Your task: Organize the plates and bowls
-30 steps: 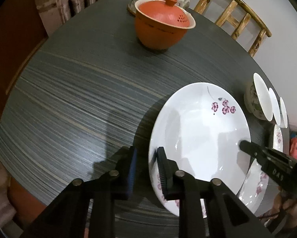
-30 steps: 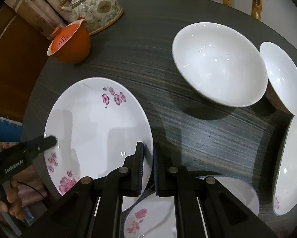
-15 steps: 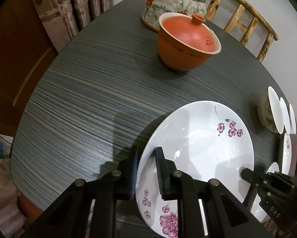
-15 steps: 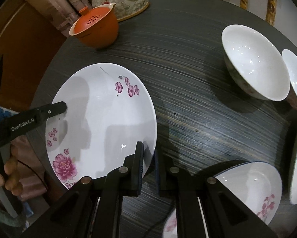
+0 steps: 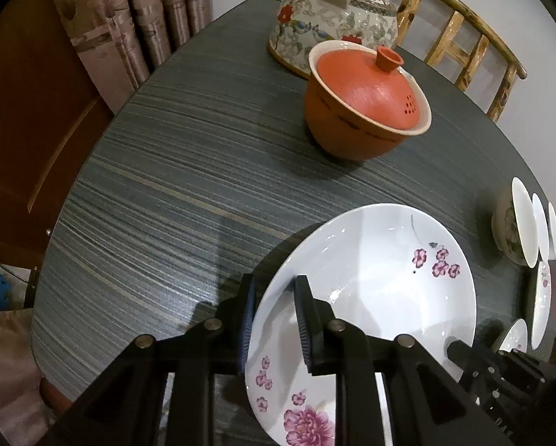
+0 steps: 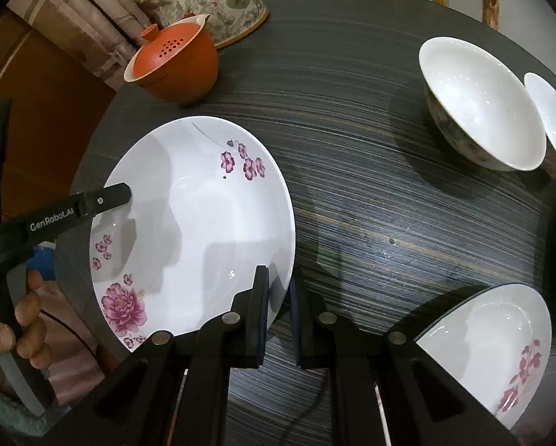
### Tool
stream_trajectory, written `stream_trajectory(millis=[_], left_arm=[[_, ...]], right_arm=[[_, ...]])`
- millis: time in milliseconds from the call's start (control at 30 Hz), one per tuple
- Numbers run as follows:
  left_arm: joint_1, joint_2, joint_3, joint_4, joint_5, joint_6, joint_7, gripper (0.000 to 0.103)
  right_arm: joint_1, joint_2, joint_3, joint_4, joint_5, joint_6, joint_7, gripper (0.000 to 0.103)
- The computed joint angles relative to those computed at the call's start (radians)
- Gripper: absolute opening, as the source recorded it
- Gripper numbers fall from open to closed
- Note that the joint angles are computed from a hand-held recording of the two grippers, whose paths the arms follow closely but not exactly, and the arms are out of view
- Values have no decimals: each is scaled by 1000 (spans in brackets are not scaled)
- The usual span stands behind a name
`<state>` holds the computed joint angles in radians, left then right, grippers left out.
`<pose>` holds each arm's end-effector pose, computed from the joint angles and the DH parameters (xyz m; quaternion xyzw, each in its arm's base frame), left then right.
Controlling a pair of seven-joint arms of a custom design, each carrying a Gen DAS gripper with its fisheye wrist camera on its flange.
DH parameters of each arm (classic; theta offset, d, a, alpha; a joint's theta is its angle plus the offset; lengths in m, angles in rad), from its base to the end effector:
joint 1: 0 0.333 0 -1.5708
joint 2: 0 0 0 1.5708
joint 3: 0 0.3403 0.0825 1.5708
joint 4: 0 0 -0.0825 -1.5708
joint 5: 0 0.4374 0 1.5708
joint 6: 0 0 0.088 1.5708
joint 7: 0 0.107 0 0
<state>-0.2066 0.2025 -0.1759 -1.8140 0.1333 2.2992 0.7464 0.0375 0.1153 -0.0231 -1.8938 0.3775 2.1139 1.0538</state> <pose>0.6470 -0.2498 0.4595 -0.8177 0.5563 -0.1333 0.0635 0.6519 0.0268 0.4563 -0.8077 0.5639 0.0392 0.1676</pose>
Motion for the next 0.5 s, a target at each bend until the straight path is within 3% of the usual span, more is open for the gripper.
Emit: stream_trajectory(millis=[167,500], left_arm=[[7,-10,-1,-17,-17,16,21,22],[3,-71,4,-62,65,19,3,23]], right_arm=[[2,10,3,9,3,-2,5,12],[-2,18,4,14,10,-10,-14,13]])
